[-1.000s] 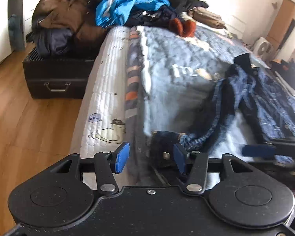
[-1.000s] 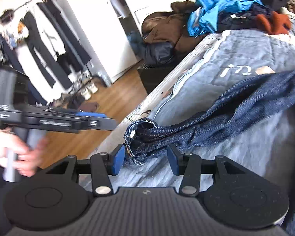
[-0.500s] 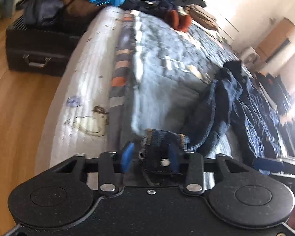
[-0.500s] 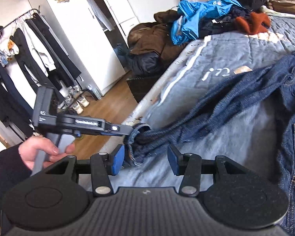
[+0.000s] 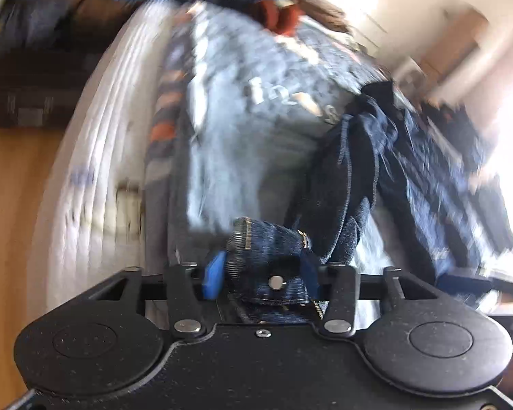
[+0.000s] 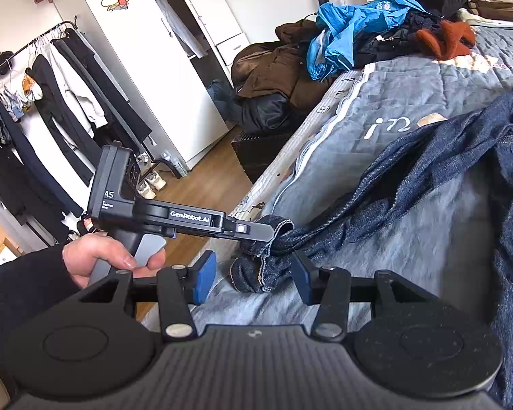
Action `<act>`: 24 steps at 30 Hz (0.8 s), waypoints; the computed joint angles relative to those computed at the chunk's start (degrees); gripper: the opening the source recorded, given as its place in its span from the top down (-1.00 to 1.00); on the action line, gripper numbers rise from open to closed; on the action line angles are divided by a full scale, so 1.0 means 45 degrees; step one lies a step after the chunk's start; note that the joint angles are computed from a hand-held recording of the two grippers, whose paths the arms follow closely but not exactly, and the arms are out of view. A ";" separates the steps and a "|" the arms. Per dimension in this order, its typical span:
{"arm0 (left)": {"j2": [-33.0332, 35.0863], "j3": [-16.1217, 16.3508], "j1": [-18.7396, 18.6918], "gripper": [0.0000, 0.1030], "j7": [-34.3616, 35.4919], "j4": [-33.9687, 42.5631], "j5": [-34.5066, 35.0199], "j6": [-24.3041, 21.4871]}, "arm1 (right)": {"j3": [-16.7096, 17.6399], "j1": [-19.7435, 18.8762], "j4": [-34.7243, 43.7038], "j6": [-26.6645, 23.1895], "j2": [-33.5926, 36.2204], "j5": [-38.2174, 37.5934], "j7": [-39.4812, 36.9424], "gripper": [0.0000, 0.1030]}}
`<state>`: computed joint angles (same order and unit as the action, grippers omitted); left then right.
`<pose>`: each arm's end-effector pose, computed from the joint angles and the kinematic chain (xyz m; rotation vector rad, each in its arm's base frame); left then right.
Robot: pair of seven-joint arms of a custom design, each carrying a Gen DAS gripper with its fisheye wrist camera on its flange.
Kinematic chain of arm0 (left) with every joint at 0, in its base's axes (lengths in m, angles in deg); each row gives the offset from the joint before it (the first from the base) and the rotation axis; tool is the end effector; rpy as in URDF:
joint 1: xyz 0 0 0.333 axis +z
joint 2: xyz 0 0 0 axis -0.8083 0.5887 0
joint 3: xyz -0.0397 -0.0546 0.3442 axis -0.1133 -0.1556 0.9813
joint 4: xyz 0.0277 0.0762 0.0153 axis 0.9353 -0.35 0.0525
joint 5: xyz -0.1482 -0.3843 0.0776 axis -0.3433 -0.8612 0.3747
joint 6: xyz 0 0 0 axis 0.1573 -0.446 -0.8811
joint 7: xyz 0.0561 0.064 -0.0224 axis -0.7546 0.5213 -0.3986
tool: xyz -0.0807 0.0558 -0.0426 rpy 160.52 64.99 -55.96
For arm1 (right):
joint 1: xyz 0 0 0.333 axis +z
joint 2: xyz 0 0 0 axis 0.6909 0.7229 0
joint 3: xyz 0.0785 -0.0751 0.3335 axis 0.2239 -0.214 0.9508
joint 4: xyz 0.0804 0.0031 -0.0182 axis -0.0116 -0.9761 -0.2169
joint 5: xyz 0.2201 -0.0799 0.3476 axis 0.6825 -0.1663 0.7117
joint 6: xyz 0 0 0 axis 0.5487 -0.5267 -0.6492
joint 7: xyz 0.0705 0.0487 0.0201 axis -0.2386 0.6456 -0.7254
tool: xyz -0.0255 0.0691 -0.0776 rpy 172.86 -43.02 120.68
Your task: Fold clothes
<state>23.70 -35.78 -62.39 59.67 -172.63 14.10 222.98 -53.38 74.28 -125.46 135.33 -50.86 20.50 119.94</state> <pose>0.5856 -0.2757 0.4038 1.4168 -2.4167 1.2087 0.3838 0.0736 0.4698 -1.5686 1.5133 -0.2426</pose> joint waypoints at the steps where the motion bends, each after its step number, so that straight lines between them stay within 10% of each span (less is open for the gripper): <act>1: -0.0169 -0.0089 -0.0027 0.46 0.0478 -0.0144 -0.0095 0.0239 | -0.0006 0.0017 -0.0013 0.0017 -0.0028 0.0044 -0.0011 0.07; 7: -0.0583 0.0241 -0.0199 0.52 0.1566 -0.0184 -0.0503 -0.0878 | -0.0158 0.0205 -0.0017 0.0116 -0.0162 0.0478 -0.0351 0.07; 11: -0.0074 0.0288 -0.0590 0.08 0.0053 0.0054 0.1380 -0.0441 | -0.0194 0.0241 0.0086 0.0107 -0.0146 0.0966 -0.0742 0.07; 16: -0.0540 -0.0206 -0.0074 0.56 0.2333 -0.0283 -0.0669 -0.0499 | 0.0205 -0.0331 -0.0021 -0.0295 -0.0213 0.0657 -0.0453 0.07; 21: -0.0930 0.0430 -0.0137 0.58 0.2688 -0.0270 0.0009 -0.3019 | 0.0222 -0.0528 -0.0068 -0.0393 -0.0219 0.0521 -0.0203 0.07; 24: -0.0748 0.0471 -0.0436 0.54 0.2605 -0.0210 0.0043 -0.2870 | 0.0181 -0.0511 -0.0003 -0.0369 -0.0147 0.0717 -0.0331 0.07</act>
